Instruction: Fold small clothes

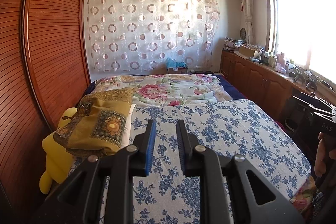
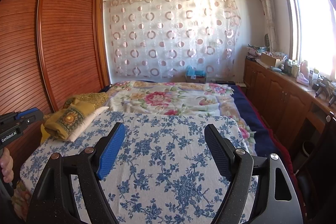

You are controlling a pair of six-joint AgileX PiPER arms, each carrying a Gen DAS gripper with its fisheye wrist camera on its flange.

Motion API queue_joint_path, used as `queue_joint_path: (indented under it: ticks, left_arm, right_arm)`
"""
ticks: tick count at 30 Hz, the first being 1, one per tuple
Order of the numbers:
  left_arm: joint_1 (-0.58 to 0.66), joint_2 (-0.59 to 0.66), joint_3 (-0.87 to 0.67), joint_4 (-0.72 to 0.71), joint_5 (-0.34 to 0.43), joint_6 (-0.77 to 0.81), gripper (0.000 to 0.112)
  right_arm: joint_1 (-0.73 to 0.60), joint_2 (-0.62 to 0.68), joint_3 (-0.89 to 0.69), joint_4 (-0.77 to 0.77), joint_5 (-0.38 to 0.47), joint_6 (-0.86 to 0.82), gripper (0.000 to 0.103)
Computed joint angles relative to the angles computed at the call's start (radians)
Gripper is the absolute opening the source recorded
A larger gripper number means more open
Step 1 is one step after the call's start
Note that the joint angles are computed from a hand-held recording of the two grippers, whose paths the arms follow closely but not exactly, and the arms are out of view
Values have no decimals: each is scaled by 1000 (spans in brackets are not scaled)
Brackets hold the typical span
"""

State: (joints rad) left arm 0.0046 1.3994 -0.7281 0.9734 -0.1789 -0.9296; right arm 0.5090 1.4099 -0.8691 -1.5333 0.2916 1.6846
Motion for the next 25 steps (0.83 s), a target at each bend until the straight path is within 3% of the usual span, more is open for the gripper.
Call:
queue_joint_path:
  ticks: [11, 25]
  left_arm:
    - [3, -13, -3, 58, 2, -53, 18]
    - [-5, -15, -2, 32, 9, -31, 18]
  right_arm:
    - [0, -2, -2, 5, 2, -6, 80]
    - [3, -2, -3, -4, 6, 4, 80]
